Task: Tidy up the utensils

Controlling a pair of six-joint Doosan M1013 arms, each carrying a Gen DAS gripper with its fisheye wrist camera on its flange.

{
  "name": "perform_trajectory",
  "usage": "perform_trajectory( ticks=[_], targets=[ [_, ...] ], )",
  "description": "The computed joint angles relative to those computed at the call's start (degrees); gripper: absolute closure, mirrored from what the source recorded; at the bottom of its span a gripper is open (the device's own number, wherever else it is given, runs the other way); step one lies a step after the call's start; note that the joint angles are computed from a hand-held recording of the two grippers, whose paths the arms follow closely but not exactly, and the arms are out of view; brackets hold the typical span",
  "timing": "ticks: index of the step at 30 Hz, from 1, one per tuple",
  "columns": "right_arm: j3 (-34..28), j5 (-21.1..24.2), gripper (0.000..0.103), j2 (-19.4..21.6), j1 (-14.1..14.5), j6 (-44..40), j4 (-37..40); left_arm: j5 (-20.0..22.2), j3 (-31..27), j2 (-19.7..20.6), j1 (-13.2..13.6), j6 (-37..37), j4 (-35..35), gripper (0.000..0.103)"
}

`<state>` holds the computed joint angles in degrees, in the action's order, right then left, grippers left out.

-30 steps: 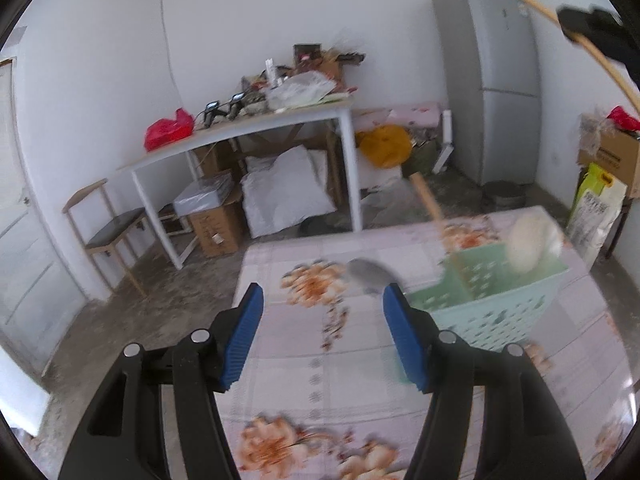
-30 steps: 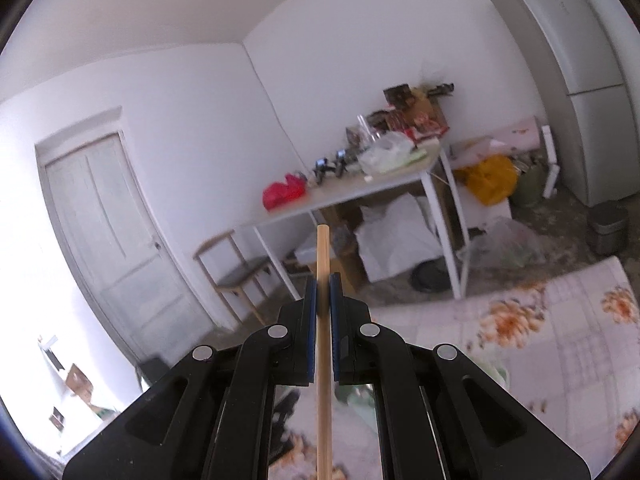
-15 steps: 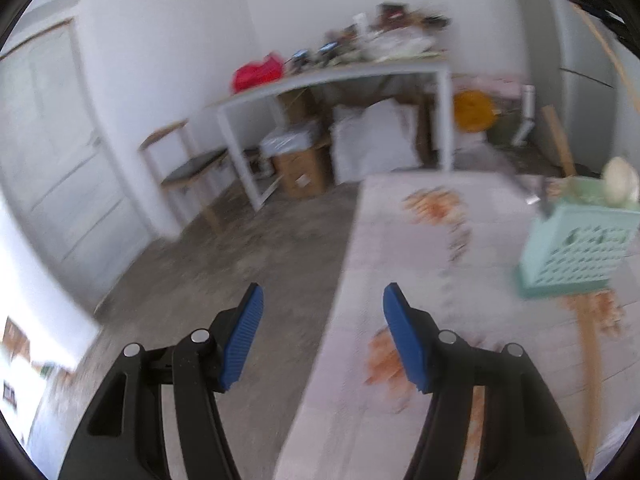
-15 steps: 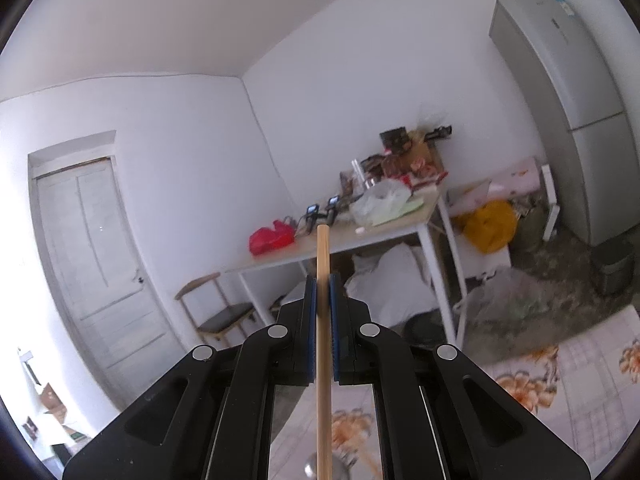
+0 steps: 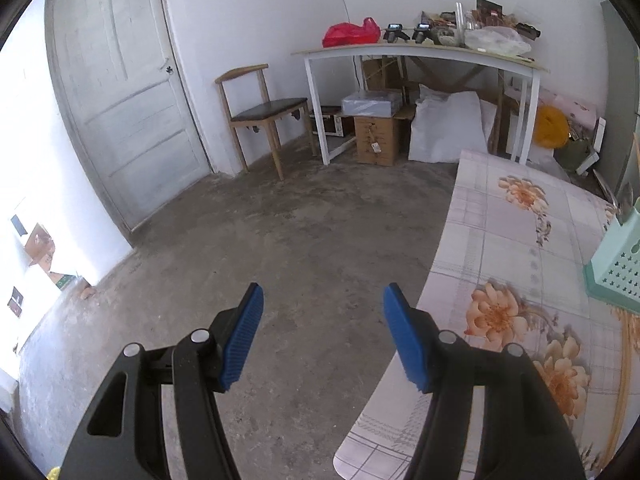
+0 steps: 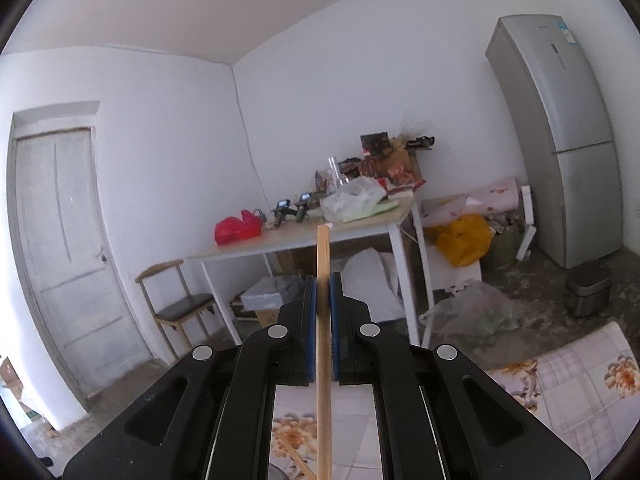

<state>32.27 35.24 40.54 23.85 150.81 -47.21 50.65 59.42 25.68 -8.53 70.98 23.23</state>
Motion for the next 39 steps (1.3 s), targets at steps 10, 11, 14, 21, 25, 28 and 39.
perform_trajectory(
  ticks=[10, 11, 14, 21, 25, 28, 39],
  targets=[
    [3.54, 1.02, 0.098, -1.60, 0.40, 5.83, -5.68, -4.10, -0.79, 0.56, -0.69, 4.45, -3.57, 0.043],
    [3.26, 1.17, 0.098, -1.46, 0.40, 6.99, -6.85, -4.41, -1.07, 0.73, -0.57, 6.25, -6.25, 0.043],
    [2.66, 1.72, 0.098, -1.20, 0.43, 9.50, -9.25, -4.26, -3.01, 2.18, -0.73, 12.34, -14.12, 0.043],
    [1.96, 4.17, 0.098, -0.51, 0.83, 11.45, -13.77, -2.58, -7.27, 5.36, -1.05, 31.46, -35.62, 0.043],
    [2.26, 6.23, 0.098, -0.32, 1.51, 10.39, -14.46, -3.58, -8.01, 6.29, -2.14, 39.00, -39.53, 0.043],
    [4.33, 6.89, 0.098, -1.07, 2.21, 11.48, -17.02, -4.32, -7.48, 6.45, -2.31, 43.54, -42.52, 0.043],
    [12.64, 5.21, 0.090, -6.61, 4.00, 8.59, -11.17, -0.39, -7.04, 7.09, -1.10, 49.73, -48.62, 0.043]
  ],
)
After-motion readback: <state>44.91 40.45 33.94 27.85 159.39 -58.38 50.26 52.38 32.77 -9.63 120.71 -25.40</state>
